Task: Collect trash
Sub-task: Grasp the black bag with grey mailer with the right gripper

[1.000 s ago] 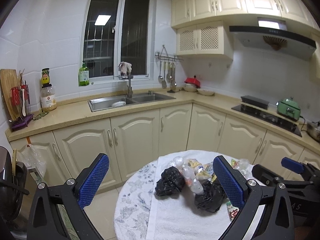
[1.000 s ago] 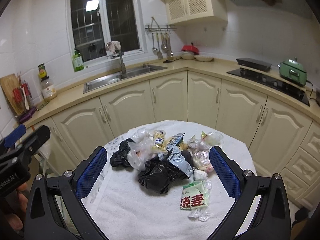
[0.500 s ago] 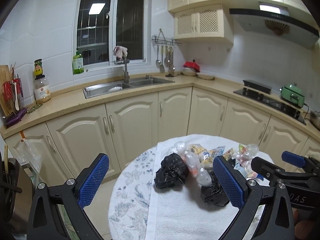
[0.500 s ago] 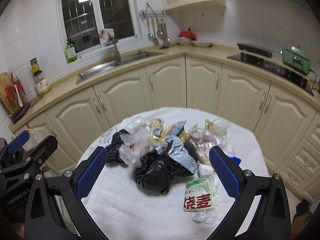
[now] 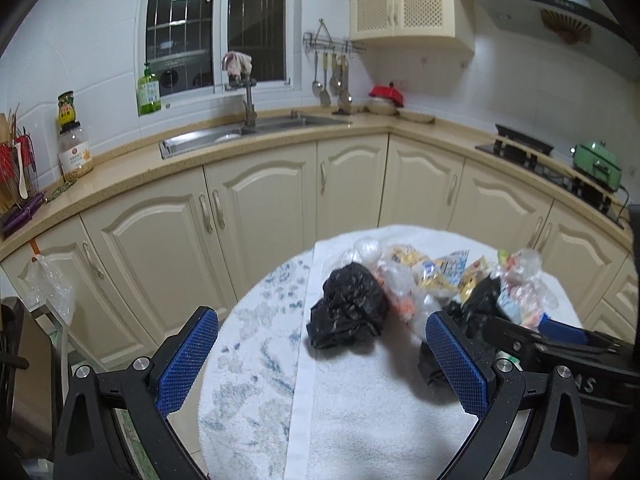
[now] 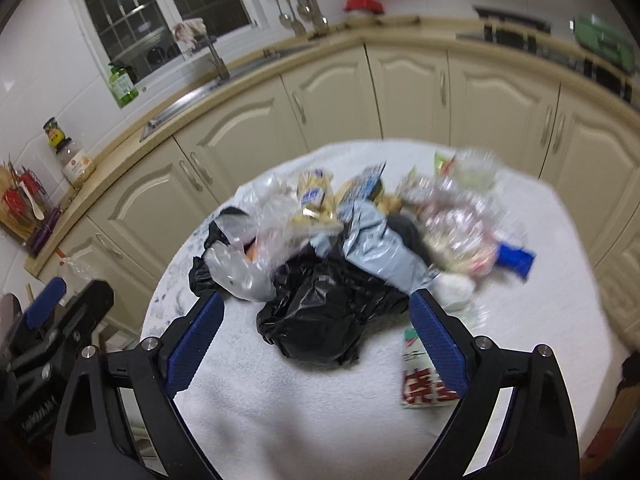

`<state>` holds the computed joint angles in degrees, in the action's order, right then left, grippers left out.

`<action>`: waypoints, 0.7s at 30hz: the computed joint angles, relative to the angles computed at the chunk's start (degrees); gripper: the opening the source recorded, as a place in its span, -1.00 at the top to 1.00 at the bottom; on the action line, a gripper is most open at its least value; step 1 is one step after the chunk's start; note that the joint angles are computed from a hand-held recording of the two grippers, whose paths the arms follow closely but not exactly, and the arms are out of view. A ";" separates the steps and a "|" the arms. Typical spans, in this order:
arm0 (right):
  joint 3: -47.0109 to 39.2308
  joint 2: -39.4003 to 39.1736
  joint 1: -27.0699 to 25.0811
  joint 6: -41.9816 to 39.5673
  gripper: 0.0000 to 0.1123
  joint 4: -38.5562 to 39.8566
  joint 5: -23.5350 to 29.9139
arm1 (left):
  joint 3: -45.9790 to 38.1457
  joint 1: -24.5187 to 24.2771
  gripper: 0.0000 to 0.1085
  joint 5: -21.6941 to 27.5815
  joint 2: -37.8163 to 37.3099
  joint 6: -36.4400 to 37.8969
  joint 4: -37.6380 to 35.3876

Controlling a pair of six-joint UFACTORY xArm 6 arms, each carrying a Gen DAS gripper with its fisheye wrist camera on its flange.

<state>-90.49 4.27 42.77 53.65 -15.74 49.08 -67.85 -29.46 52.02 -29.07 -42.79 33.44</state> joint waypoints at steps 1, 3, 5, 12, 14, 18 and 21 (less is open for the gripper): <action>0.05 0.54 -0.34 0.43 -0.62 0.77 0.05 | 0.00 0.20 -0.89 0.07 0.33 0.32 -0.37; 0.45 1.51 -1.26 1.31 -0.59 2.86 -0.49 | 0.18 0.65 -0.89 -0.04 0.86 0.88 -1.09; 1.35 2.23 -2.36 1.94 -0.58 5.64 -2.04 | 0.23 1.55 -0.89 -0.58 1.53 1.93 -2.19; -0.39 5.93 -3.99 2.12 -0.45 7.26 -3.18 | -0.72 2.79 -0.89 -0.92 4.23 3.93 -4.21; -0.99 6.68 -4.10 0.91 -0.40 6.29 -3.02 | -0.97 2.90 -0.89 -0.93 4.83 4.28 -4.65; -0.16 6.31 -3.78 -1.70 -0.21 4.14 -3.29 | -1.63 2.80 -0.89 -1.27 5.74 5.03 -5.73; 3.03 4.09 -4.08 -3.25 -0.08 5.39 -5.30 | -2.62 2.31 -0.89 -1.28 6.43 5.53 -6.31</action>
